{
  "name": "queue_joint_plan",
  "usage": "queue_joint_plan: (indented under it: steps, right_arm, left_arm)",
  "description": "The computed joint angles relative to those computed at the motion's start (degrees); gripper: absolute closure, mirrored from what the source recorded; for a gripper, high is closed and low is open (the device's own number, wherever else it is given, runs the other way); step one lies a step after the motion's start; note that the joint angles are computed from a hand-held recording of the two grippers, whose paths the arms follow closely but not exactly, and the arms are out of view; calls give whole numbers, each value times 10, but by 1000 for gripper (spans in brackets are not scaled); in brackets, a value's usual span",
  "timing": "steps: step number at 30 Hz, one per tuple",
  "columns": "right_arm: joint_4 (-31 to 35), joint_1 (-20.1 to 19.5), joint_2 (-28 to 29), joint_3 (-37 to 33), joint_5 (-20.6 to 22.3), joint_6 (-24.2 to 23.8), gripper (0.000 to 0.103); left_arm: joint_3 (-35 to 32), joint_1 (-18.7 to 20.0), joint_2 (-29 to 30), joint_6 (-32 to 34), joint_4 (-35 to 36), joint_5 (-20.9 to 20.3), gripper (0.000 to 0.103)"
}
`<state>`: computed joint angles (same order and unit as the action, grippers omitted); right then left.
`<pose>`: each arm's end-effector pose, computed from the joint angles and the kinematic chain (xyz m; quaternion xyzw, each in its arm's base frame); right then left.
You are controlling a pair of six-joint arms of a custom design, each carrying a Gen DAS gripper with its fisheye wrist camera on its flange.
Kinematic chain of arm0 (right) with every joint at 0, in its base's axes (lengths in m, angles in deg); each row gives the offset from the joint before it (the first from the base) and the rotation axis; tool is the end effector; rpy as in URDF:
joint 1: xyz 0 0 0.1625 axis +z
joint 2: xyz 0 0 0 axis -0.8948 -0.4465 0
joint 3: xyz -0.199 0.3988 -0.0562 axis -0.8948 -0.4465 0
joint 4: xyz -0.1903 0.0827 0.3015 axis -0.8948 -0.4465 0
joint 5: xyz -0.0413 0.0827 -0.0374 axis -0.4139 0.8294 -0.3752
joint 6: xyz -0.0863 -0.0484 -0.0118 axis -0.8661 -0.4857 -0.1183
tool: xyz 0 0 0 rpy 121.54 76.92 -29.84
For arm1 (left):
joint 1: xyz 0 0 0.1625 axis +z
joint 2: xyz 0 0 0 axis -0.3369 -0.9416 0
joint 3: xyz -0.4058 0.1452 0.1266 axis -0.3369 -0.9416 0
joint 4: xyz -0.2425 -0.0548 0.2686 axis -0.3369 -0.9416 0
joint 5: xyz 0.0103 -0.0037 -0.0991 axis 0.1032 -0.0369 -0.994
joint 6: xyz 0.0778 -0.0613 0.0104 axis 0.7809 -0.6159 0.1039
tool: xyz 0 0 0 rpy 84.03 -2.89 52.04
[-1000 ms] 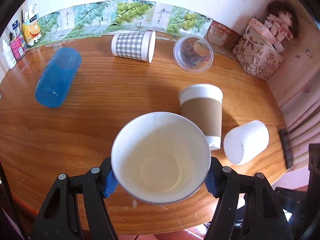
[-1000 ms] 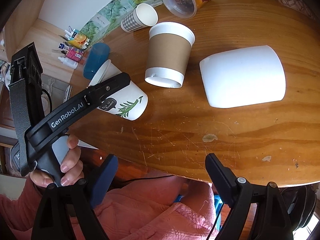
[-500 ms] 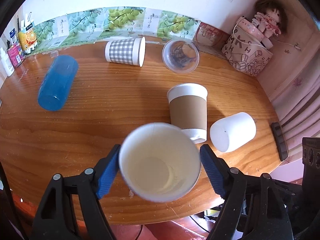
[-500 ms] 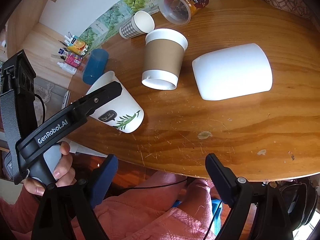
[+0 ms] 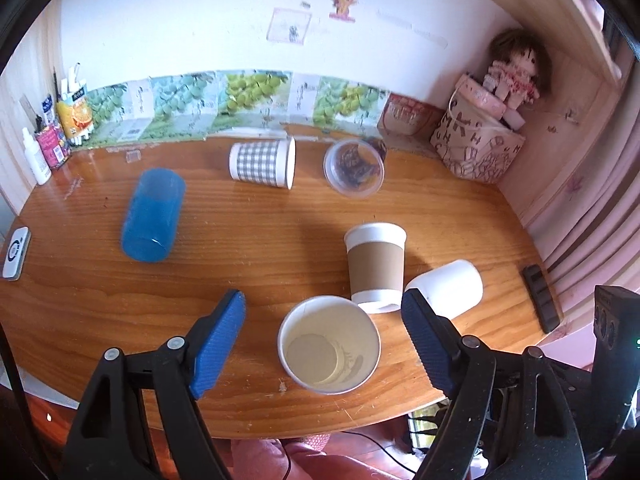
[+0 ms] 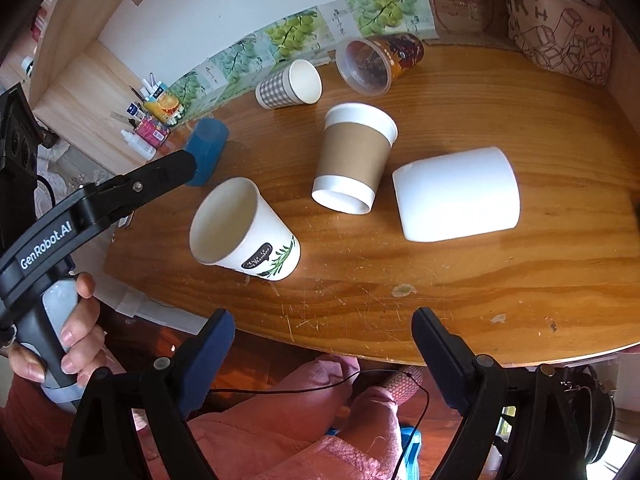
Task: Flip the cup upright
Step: 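Open the right tool and withdraw it from the standing cup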
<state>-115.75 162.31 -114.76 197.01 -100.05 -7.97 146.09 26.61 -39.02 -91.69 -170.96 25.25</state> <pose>0.1486 -0.2817 0.4005 0.2216 -0.9584 0.0850 0.1585 -0.4679 -0.2604 0.1385 0.0438 0.8962 -0.3432 0.2777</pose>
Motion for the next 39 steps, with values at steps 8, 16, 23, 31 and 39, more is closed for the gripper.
queue_joint_plan:
  steps: [8, 16, 23, 31, 39]
  right_arm:
    - [-35, 81, -21, -22, -18, 26, 1]
    - [-91, 174, -23, -49, -52, 39, 1]
    - [-153, 227, -33, -48, -80, 30, 1]
    - [-249, 266, -46, -31, -105, 3, 1]
    - [-344, 263, -58, -14, -96, -4, 0]
  left_arm:
    - [-57, -42, -27, -122, 178, 35, 15]
    - [-135, -80, -22, -264, 383, 78, 2]
    - [-203, -107, 7, -360, 532, 115, 2]
    - [-260, -127, 50, -433, 650, 156, 1]
    - [-325, -138, 97, -505, 792, 184, 1]
